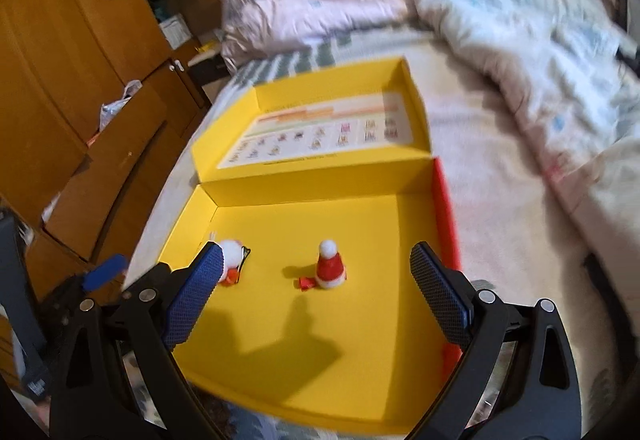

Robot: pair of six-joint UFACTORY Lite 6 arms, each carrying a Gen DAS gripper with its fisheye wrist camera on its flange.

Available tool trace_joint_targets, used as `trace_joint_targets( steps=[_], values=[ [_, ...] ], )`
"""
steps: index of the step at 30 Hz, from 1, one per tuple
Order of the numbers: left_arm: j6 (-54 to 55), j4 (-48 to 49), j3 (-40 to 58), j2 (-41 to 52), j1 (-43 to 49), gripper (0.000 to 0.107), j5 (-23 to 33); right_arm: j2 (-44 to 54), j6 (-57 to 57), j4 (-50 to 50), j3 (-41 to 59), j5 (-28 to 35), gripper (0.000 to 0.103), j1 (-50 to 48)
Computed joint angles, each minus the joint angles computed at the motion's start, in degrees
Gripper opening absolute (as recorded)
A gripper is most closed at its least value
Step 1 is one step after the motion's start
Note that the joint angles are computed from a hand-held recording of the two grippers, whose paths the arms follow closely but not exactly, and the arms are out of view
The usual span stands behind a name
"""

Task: Organize jewelry
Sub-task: 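Open both tools to release the bunny and Santa figure in the box, then grasp the white garlic ornament with the left tool while the right tool grasps the red bead hair tie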

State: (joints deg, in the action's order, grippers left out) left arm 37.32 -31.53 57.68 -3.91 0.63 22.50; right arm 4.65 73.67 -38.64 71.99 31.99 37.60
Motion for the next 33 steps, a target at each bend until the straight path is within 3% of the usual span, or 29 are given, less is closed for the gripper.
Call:
trace_joint_targets(
  steps=[3,6,10,14,18,22,28,33],
  values=[
    [6.41,-4.97,-7.3,-9.53,3.27,0.087,1.12,-2.3,2.45,-5.97,0.09,8.87,0.1,7.53],
    [14.27,-10.62,-14.93,-18.91,7.46,0.09,2.97,-6.53,12.65,-15.5,-5.2,19.24,0.1,18.17],
    [21.64,-13.64,-22.91,-28.17,13.91,0.09,7.43,-11.07,21.12,-16.15,-13.2,31.67,0.1,30.13],
    [29.56,-16.16,-28.06,-32.72,22.85,0.09,13.6,-19.42,32.74,-15.2,-24.89,38.94,0.1,40.41],
    [34.53,-16.58,-30.85,-34.14,28.91,0.09,15.61,-30.03,43.36,-12.81,-35.66,40.49,0.1,47.49],
    [38.56,-18.22,-26.99,-25.05,34.87,0.09,16.1,-38.62,51.21,-8.56,-43.64,40.8,0.1,50.2],
    [39.2,-17.09,-18.53,-10.87,41.8,0.09,16.25,-40.81,55.77,-6.92,-46.36,40.92,0.1,53.34],
    [36.32,-13.39,-14.62,-5.75,42.19,0.09,18.1,-40.89,56.72,-6.42,-46.88,39.43,0.1,53.55]
  ],
)
